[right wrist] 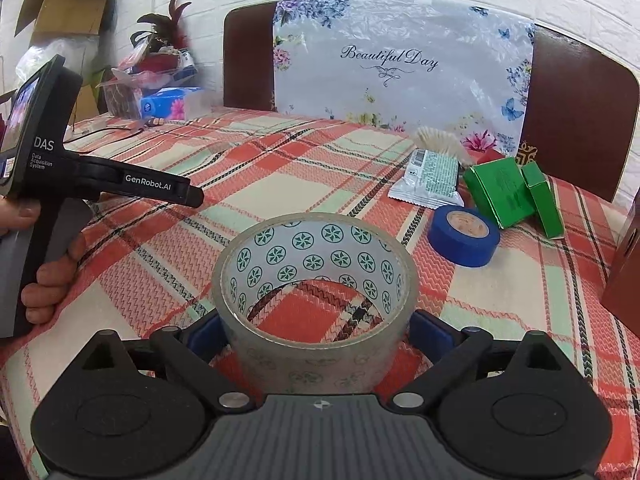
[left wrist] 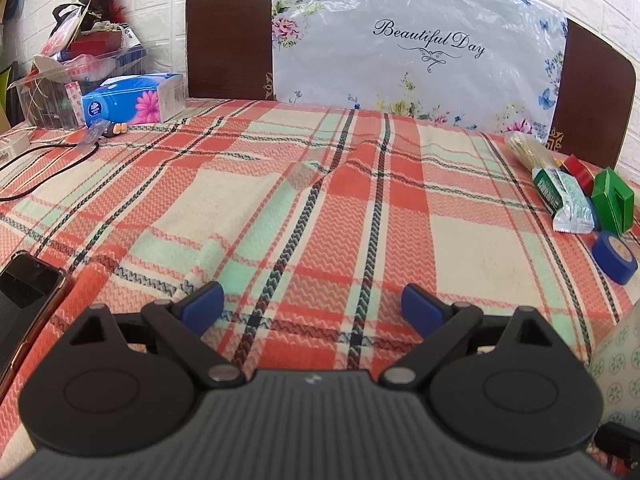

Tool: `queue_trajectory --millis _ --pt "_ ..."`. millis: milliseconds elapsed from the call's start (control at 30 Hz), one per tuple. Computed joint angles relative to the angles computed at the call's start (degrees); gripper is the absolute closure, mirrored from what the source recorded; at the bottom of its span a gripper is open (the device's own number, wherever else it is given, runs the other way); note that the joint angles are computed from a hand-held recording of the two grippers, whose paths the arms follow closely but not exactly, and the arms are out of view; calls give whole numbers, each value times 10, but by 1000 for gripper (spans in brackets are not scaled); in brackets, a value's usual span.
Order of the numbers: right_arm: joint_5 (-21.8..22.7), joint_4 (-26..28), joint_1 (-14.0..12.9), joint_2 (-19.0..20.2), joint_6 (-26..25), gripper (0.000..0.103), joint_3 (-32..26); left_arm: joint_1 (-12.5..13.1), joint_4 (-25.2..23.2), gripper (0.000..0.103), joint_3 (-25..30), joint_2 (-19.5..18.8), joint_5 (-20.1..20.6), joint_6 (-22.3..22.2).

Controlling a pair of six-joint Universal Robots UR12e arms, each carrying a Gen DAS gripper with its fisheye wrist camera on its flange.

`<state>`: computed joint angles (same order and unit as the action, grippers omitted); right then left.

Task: Organize objects
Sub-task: 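Carry the clear tape roll into the brown box and open the right gripper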

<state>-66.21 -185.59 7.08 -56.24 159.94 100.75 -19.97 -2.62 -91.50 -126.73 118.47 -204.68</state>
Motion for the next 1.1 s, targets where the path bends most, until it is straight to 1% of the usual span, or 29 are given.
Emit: queue_trajectory --millis 367,733,867,967,1033,1100 --pt "6 3 -3 2 -2 5 -3 -1 1 5 0 0 -1 -1" --pt "-10 -4 1 0 4 3 0 -1 0 4 0 0 -2 -1" --pt "-10 -6 -2 -5 2 2 9 -2 -11 4 1 3 0 1" --pt "-5 -7 -7 -8 3 2 15 -7 -34 4 -1 9 10 -6" --pt "-2 -6 -8 -9 5 2 16 -10 -41 4 -6 15 5 -16" --pt "-3 -6 -8 -9 4 2 16 -11 -41 4 -16 24 -9 -27"
